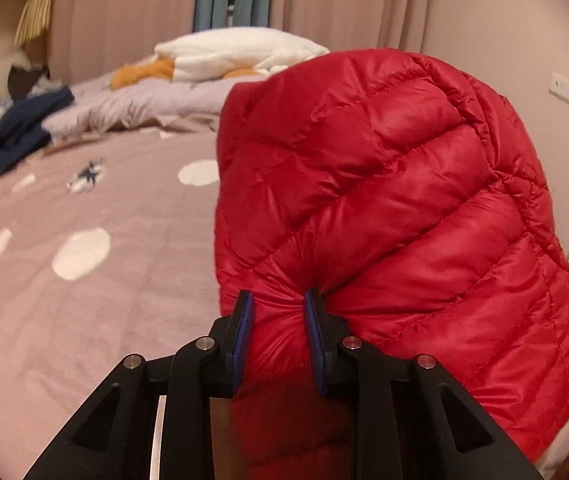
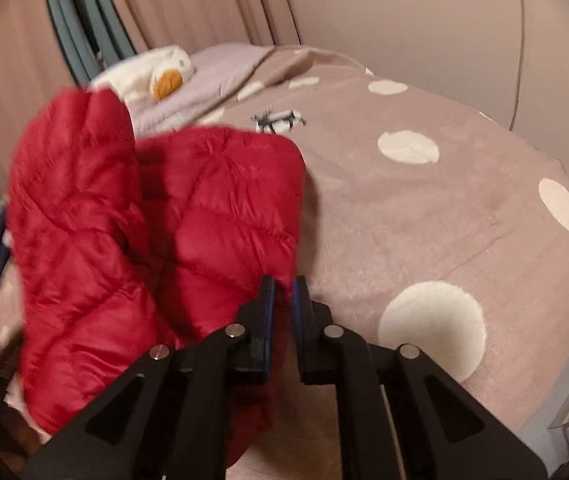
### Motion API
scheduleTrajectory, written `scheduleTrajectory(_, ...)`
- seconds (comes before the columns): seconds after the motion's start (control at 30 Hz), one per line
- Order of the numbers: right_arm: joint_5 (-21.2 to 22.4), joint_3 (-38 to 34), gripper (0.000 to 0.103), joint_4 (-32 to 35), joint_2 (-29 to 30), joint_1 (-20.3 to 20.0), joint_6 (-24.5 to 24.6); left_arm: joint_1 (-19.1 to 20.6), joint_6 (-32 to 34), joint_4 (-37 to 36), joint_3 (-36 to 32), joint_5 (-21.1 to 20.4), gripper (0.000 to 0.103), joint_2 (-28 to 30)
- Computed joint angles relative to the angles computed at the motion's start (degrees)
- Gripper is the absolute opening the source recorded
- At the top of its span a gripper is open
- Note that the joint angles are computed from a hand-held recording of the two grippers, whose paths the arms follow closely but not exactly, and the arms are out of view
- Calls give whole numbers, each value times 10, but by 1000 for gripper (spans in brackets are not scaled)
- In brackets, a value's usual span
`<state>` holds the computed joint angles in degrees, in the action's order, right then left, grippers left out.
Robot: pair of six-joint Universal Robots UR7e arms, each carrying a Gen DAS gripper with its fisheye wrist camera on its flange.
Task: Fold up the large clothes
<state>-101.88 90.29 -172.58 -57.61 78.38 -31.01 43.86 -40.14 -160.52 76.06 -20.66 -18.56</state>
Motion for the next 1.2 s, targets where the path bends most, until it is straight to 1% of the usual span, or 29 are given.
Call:
scheduleTrajectory(0.03, 29, 12, 13, -6, -14, -3, 14, 0, -1, -10, 6, -6, 23, -5)
scheduleTrajectory(0.07, 45, 14, 15, -9, -19, -2, 19, 0, 1, -22, 14, -12, 23, -9)
scheduleTrajectory(0.13, 97, 28, 16, -24, -37, -5, 24, 1, 15, -39, 22, -21, 23, -14)
scheduleTrajectory(0.17, 136, 38, 16, -24, -49, -6, 22, 0, 18, -40, 24, -21, 23, -15)
scheduleTrajectory(0.2, 158, 46, 16, -24, -55, -6, 22, 0, 18, -39, 25, -20, 23, -15)
scheduleTrajectory(0.23, 193, 50, 17, -20, -59, -5, 19, -2, 19, -36, 25, -18, 23, -15)
scheduleTrajectory(0.27, 213, 52, 20, -17, -60, -4, 14, -3, 23, -35, 25, -15, 23, -14)
scheduleTrajectory(0.3, 232, 46, 27, -11, -54, 1, 7, -5, 27, -34, 25, -13, 23, -14)
scheduleTrajectory(0.33, 235, 38, 30, -3, -46, 9, -2, -6, 26, -33, 25, -11, 23, -15)
scheduleTrajectory(0.37, 232, 24, 33, 7, -33, 18, -17, -6, 28, -41, 27, -9, 23, -17)
scheduleTrajectory(0.4, 228, 13, 32, 16, -21, 25, -37, -8, 34, -58, 30, -6, 23, -19)
scheduleTrajectory(0.43, 216, 1, 32, 20, -6, 32, -51, -12, 53, -92, 34, 2, 23, -19)
scheduleTrajectory(0.47, 200, -8, 28, 18, 6, 36, -54, -16, 78, -126, 30, 26, 23, -12)
scheduleTrajectory(0.5, 168, -24, 29, 13, 24, 42, -52, -18, 122, -168, 18, 47, 23, 0)
scheduleTrajectory(0.53, 148, -29, 29, 2, 34, 44, -47, -18, 150, -191, 8, 54, 23, 5)
scheduleTrajectory(0.57, 136, -31, 29, -13, 43, 41, -44, -12, 154, -198, 5, 36, 23, 1)
scheduleTrajectory(0.6, 131, -33, 29, -13, 44, 37, -43, -4, 133, -182, 8, 7, 23, -8)
scheduleTrajectory(0.63, 120, -44, 29, -6, 53, 35, -38, 8, 118, -168, 8, -41, 23, -16)
scheduleTrajectory(0.67, 100, -57, 29, -3, 60, 33, -31, 20, 126, -167, 0, -77, 23, -14)
scheduleTrajectory(0.7, 91, -63, 29, -2, 65, 29, -26, 27, 141, -177, -9, -89, 23, -7)
scheduleTrajectory(0.8, 101, -72, 29, 10, 68, 17, -11, 32, 161, -164, -47, -60, 23, 25)
scheduleTrajectory(0.83, 96, -73, 29, 8, 72, 16, -12, 31, 161, -157, -52, -58, 23, 28)
scheduleTrajectory(0.87, 80, -74, 29, -1, 77, 19, -23, 32, 164, -156, -55, -60, 23, 32)
scheduleTrajectory(0.97, 45, -67, 27, -52, 95, 23, -69, 36, 187, -191, -50, -74, 23, 37)
scheduleTrajectory(1.0, 39, -70, 27, -48, 98, 22, -70, 38, 194, -195, -53, -74, 23, 41)
scheduleTrajectory(1.03, 42, -74, 27, -37, 99, 19, -66, 37, 204, -201, -57, -70, 23, 45)
scheduleTrajectory(1.1, 57, -82, 27, -13, 97, 12, -52, 35, 244, -218, -74, -48, 23, 61)
scheduleTrajectory(1.13, 62, -83, 27, -9, 97, 10, -48, 33, 263, -227, -85, -35, 23, 72)
scheduleTrajectory(1.2, 60, -82, 26, -12, 97, 9, -49, 30, 275, -224, -97, -17, 23, 81)
